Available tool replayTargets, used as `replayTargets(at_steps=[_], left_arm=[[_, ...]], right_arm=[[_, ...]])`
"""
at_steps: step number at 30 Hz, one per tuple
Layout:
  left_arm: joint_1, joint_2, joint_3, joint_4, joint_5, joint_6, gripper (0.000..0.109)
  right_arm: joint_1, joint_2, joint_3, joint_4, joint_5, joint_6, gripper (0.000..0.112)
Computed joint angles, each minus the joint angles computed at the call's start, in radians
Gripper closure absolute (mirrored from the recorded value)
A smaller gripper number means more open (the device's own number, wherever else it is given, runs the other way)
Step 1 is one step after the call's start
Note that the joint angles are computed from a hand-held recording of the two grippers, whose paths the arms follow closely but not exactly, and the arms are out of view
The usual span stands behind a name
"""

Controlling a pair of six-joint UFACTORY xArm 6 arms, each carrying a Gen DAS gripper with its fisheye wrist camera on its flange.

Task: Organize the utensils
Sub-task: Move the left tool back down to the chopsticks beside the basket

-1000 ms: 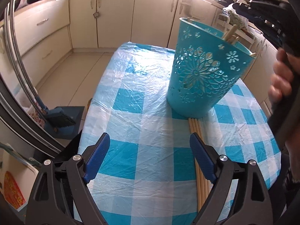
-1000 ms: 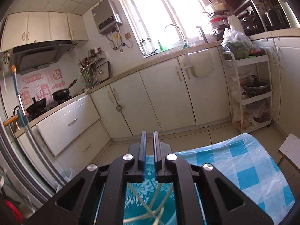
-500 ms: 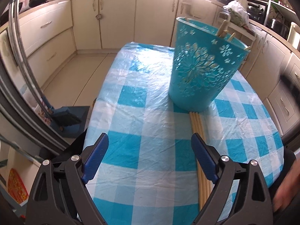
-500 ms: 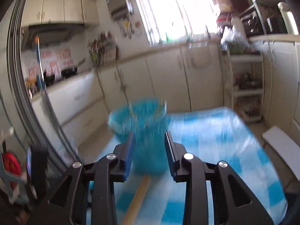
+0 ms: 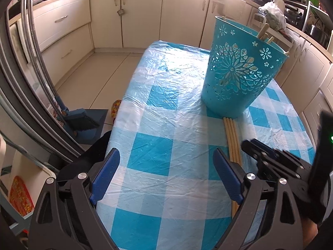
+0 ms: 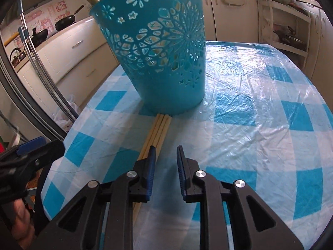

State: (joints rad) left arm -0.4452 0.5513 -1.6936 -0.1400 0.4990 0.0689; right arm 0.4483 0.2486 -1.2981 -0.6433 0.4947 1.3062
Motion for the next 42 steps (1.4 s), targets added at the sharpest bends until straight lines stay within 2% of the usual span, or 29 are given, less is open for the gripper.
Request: replayTargets(at_steps=[6, 8, 13, 19, 23, 33, 37, 38, 40, 42], left_arm=[[-0.005, 0.013, -0.013, -0.001, 0.015, 0.003, 0.021], [-0.008, 0.025, -0.031, -0.006, 0.031, 0.007, 0.021], [-0.029, 0.075, -0.103, 0.008, 0.073, 0.023, 0.020], [-0.057, 0.175, -0.249, 0.044, 0.146, 0.010, 0.020], [-0.070, 0.259, -0.374, 0.077, 0.217, -0.020, 0.020], [-0.092, 0.396, -0.586, 0.188, 0.326, -0.081, 0.020], [-0.100, 0.398, -0.584, 0.228, 0.307, -0.091, 0.020], [-0.104, 0.398, -0.585, 0.236, 0.303, -0.089, 0.021], [-0.106, 0.388, -0.565, 0.218, 0.283, -0.061, 0.031], [-0.109, 0.375, -0.545, 0.162, 0.269, -0.008, 0.054]], right_arm=[[0.002, 0.017, -0.027, 0.027, 0.029, -0.069, 0.092], [0.003, 0.012, -0.024, 0.034, 0.041, -0.097, 0.097], [-0.002, -0.048, 0.051, 0.026, 0.037, -0.123, 0.101], [-0.039, -0.154, 0.199, -0.028, -0.058, -0.023, 0.101], [-0.069, -0.177, 0.250, -0.001, -0.135, 0.021, 0.101], [-0.071, -0.174, 0.253, 0.000, -0.154, 0.024, 0.101], [-0.069, -0.172, 0.249, -0.002, -0.142, 0.020, 0.101], [-0.067, -0.170, 0.245, -0.002, -0.136, 0.017, 0.101], [-0.063, -0.164, 0.233, 0.000, -0.118, 0.009, 0.101], [-0.052, -0.154, 0.212, -0.002, -0.084, -0.007, 0.101]])
